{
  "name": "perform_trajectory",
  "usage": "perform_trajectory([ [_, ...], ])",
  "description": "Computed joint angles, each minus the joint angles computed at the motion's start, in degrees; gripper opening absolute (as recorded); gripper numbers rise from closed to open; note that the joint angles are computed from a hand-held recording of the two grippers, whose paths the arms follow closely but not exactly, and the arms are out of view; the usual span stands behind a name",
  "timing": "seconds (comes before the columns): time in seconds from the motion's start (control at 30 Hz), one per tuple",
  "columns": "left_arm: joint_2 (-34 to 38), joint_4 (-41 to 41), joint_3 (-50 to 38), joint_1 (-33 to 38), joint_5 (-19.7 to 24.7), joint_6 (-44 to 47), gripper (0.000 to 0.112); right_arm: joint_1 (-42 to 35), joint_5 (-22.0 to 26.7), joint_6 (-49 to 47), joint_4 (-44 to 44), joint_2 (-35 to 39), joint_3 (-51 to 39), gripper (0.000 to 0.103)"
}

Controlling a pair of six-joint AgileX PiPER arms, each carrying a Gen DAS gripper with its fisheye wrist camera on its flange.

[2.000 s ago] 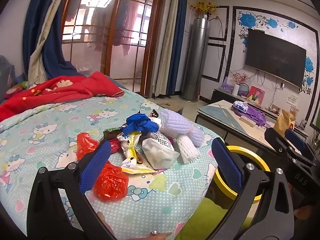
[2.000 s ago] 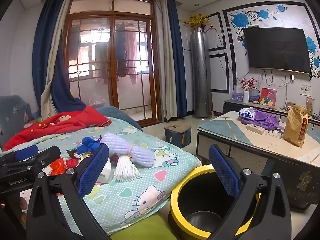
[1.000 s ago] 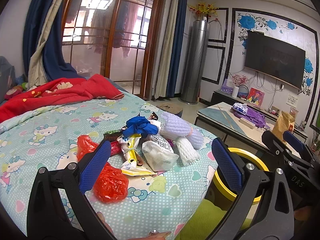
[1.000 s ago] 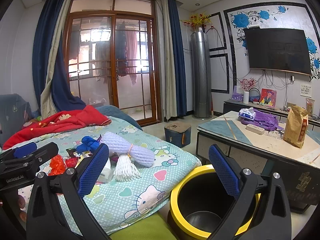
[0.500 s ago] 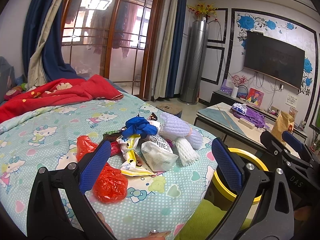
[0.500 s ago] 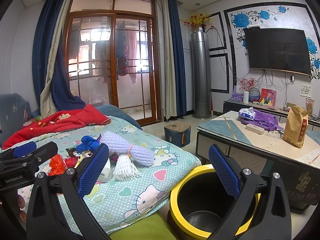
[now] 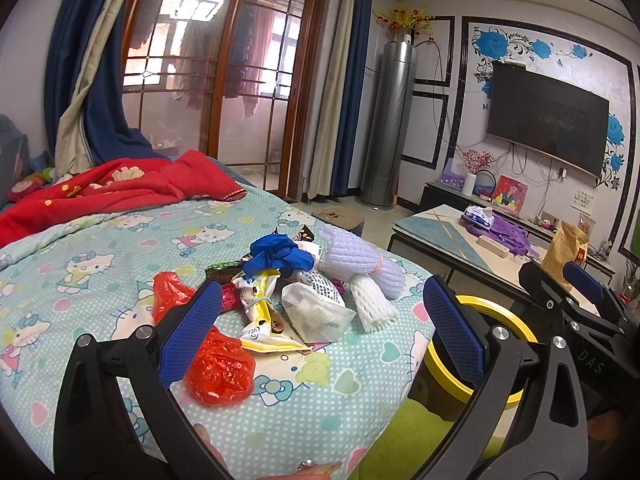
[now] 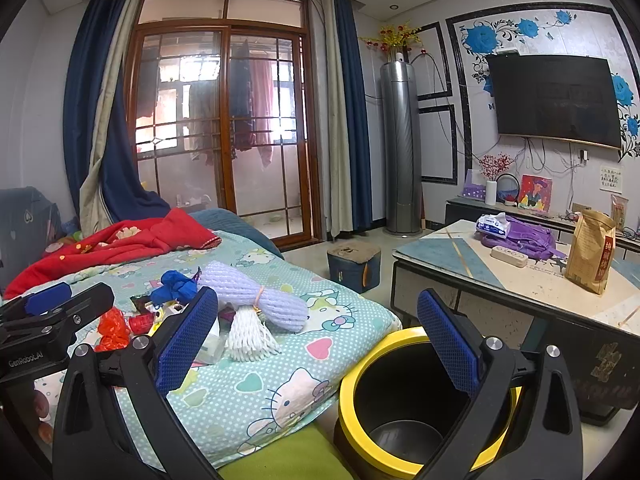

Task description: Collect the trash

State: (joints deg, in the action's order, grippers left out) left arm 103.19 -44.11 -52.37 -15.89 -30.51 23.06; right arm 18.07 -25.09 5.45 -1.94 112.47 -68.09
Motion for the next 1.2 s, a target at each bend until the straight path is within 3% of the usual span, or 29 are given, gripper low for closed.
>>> perform_trajectory([
  [0.37,-0.28,-4.52,-1.45,-0.07,1.24,3.51,0.092,-0.4,-0.32,4.18,-5.63,1.72,-0.91,0.097],
  [0.6,-0.49,-6.2,-1.15,1.87,0.64,4.05,0.092,-0.55,-1.03,15.96,-23.65,2.25,-2.42,0.097],
  [0.9,-1.39,-9.41,-0.36,6.66,0.93,4.39,0.092,2.5,5.34,27.13,-37.96,5.14,-10.77,0.097],
  [1.1,-1.37,-9.07,-0.01,10.51,2.49,2.87,0.092,4.26,10.36,42.33,-54.49,9.16,-19.21,0.095],
  [1.2,-0.4,-10.23,-0.49,12.48,3.73,2.79,0.092,5.17,12.67,58.56,-70.9,12.08,-25.15,0.093],
])
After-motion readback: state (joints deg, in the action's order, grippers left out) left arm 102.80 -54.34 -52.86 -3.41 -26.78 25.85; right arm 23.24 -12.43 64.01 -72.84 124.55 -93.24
